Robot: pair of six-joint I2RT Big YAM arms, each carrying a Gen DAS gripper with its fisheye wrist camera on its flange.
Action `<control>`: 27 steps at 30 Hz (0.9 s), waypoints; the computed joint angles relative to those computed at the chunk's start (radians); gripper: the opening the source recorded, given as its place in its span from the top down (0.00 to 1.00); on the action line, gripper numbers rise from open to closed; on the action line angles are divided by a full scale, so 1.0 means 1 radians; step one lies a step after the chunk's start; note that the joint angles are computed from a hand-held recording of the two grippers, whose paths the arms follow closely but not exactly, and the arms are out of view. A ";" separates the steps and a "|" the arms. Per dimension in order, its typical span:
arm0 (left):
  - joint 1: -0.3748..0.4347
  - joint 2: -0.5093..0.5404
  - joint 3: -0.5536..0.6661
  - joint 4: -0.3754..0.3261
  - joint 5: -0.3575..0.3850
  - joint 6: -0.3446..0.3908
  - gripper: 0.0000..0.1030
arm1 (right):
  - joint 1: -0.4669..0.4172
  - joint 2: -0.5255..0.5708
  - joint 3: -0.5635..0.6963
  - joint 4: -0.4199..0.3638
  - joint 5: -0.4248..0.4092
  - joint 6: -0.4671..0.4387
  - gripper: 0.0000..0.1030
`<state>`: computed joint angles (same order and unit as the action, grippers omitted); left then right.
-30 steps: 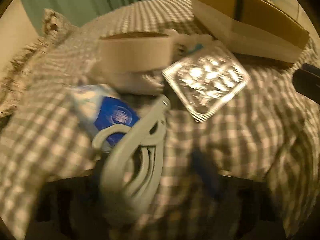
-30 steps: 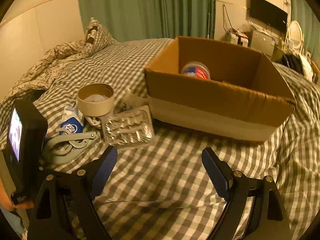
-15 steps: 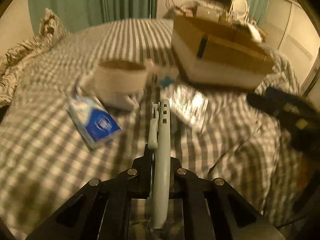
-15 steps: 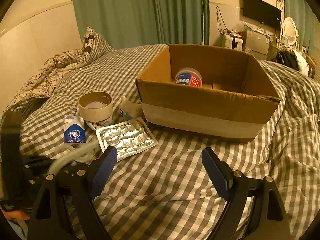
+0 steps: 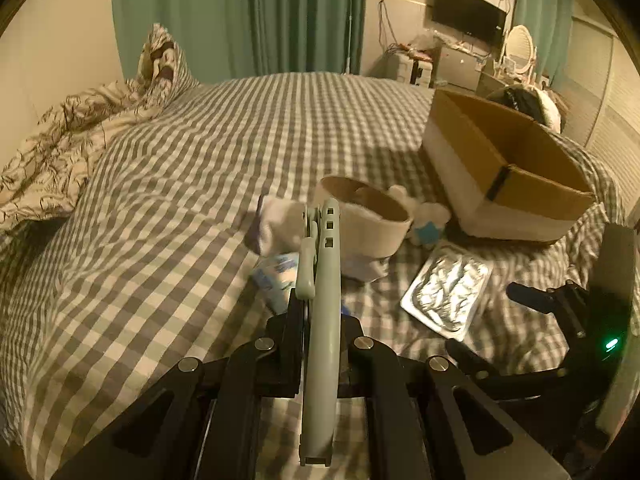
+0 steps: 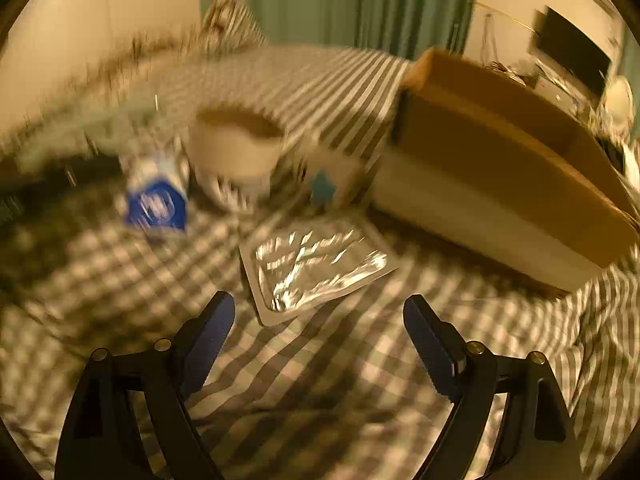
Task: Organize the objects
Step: 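Grasp the foil blister pack with the right gripper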
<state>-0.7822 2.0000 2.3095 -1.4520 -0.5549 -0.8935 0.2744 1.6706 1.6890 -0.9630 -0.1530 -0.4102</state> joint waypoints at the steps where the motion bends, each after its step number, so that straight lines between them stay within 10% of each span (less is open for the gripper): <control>1: 0.007 -0.015 -0.032 0.024 0.014 0.006 0.92 | 0.008 0.008 -0.002 0.003 0.017 -0.011 0.16; 12: 0.021 -0.069 -0.168 0.167 0.122 0.021 0.92 | 0.063 0.069 0.013 0.092 0.157 -0.053 0.16; 19: 0.014 -0.072 -0.168 0.163 0.117 0.017 0.92 | 0.069 0.002 -0.068 0.181 0.185 -0.102 0.44; 27: 0.015 -0.083 -0.186 0.188 0.131 0.007 0.92 | 0.104 -0.038 -0.141 0.288 0.300 -0.216 0.27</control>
<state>-0.7668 1.9167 2.1240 -1.2644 -0.4241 -0.8869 0.3781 1.6322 1.5477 -0.6747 0.1470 -0.6259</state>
